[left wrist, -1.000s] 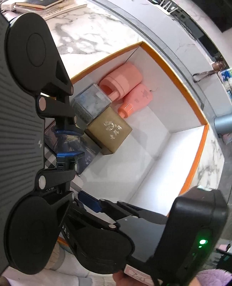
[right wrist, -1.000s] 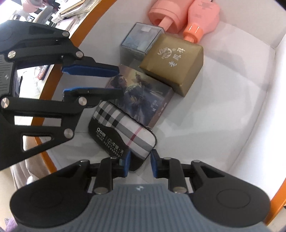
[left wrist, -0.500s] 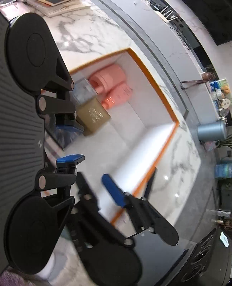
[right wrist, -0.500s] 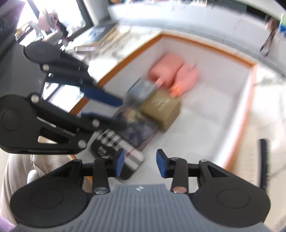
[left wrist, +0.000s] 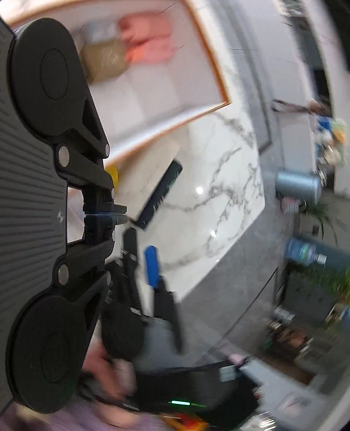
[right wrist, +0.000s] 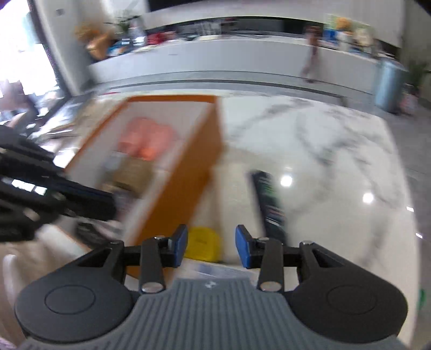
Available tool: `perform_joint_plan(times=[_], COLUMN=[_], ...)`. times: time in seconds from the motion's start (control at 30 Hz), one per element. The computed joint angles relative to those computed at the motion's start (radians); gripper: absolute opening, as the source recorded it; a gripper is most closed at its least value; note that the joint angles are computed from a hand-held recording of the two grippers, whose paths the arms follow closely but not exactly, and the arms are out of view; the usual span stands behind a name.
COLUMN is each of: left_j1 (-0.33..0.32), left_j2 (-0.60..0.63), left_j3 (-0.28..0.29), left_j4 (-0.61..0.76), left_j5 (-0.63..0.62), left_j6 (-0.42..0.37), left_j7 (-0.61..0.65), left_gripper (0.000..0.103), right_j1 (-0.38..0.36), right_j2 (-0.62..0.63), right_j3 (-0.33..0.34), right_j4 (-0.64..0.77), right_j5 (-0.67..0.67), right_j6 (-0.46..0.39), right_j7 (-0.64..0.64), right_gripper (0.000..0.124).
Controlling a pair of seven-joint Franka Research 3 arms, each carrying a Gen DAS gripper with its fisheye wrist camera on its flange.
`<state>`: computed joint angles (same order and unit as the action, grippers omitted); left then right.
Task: Organize rigid objects
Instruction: 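Move both tools back to the table and grasp the dark CLEAR spray can with the right tool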
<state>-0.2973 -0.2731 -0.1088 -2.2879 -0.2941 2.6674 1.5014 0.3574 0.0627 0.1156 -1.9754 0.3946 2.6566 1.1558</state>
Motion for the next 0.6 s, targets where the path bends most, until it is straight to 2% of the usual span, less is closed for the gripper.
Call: perform_joint_plan(times=[0.1, 0.17, 0.3, 0.37, 0.47, 0.6], left_j1=[0.039, 0.059, 0.073, 0.072, 0.071, 0.066], left_j2=[0.098, 0.161, 0.289, 0.332, 0.389, 0.444], left_j3=[-0.061, -0.087, -0.106, -0.107, -0.104, -0.102], left_j4=[0.072, 0.129, 0.26, 0.314, 0.384, 0.461], left_j5=[0.095, 0.184, 0.342, 0.406, 0.46, 0.5], left_j6=[0.014, -0.018, -0.117, -0.169, -0.233, -0.307], left_j7=[-0.174, -0.279, -0.44, -0.486, -0.529, -0.559], left_gripper=[0.0, 0.0, 0.0, 0.0, 0.0, 0.001], right_j1=[0.007, -0.015, -0.011, -0.011, -0.028, -0.051], right_j2=[0.028, 0.028, 0.109, 0.166, 0.206, 0.275], right_j3=[-0.023, -0.019, -0.012, -0.001, 0.014, 0.021], right_j4=[-0.024, -0.021, 0.02, 0.061, 0.11, 0.204], right_j5=[-0.026, -0.041, -0.076, -0.078, -0.047, -0.009], right_j6=[0.055, 0.04, 0.113, 0.134, 0.12, 0.057], right_j7=[0.054, 0.074, 0.052, 0.028, -0.031, -0.067], right_gripper=[0.04, 0.04, 0.04, 0.04, 0.039, 0.039])
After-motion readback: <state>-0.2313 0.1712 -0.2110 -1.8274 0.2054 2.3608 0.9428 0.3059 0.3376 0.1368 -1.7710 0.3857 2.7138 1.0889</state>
